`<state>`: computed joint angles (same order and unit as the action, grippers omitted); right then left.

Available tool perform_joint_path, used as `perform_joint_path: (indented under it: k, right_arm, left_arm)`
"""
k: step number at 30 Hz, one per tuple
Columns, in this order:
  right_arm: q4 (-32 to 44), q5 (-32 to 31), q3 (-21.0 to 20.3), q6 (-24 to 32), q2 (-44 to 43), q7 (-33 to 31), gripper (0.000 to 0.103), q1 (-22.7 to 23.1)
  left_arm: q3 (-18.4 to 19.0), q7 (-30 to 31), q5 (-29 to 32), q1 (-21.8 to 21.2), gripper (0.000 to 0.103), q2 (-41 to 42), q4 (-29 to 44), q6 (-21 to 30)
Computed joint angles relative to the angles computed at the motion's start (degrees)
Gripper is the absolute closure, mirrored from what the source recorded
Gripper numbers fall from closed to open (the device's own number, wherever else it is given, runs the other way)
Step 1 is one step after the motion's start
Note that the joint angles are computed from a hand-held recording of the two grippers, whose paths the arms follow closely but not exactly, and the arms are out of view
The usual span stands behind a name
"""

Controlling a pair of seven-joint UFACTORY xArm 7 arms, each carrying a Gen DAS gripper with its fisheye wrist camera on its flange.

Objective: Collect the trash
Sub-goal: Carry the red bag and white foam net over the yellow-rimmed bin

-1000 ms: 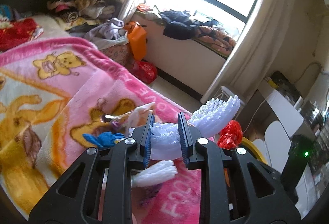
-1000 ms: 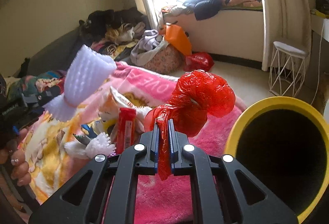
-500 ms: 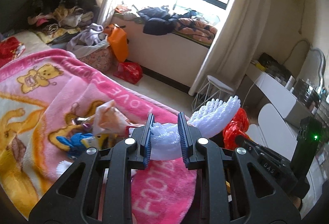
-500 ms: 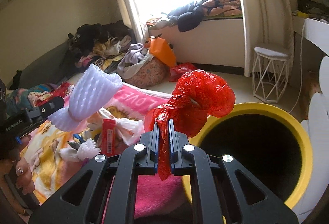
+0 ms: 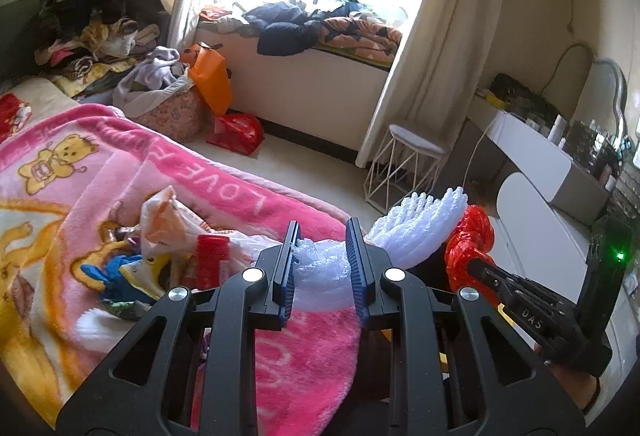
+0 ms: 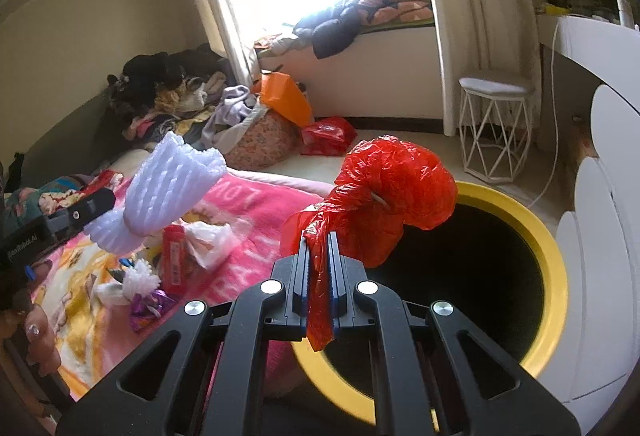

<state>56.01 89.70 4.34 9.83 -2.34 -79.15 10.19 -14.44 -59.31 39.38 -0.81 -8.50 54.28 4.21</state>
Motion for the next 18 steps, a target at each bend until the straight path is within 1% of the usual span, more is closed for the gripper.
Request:
perform_joint_path:
  k: [2, 5, 10, 13, 18]
  right_arm:
    - [-0.82, -1.84, -0.38, 0.47, -0.18, 1.72, 0.095, -0.41]
    - [-1.64, -4.78, -0.90, 1.04, -0.29, 3.78, 0.095, -0.95]
    - [-2.19, -10.76, -1.95, 3.04, -0.26, 7.94, 0.095, -2.11]
    - [-2.28, -15.34, -2.61, 4.93, -0.10, 11.13, 0.095, -3.01]
    - [-2.55, -19.76, -3.29, 6.26, -0.08, 12.85, 0.095, -4.10]
  left_arm:
    - [0.21, 1.26, -1.22, -1.16, 0.085, 0.96, 1.07, 1.05]
    - [0.04, 0.14, 1.34, -2.45, 0.085, 3.09, 4.06, 3.57]
    - [2.08, 1.32, 1.10, -7.21, 0.084, 8.07, 9.92, 7.26]
    - [3.25, 3.65, -0.54, -10.08, 0.084, 11.27, 13.57, 8.86]
    - [5.27, 6.47, -1.46, -14.89, 0.083, 16.82, 20.09, 11.85]
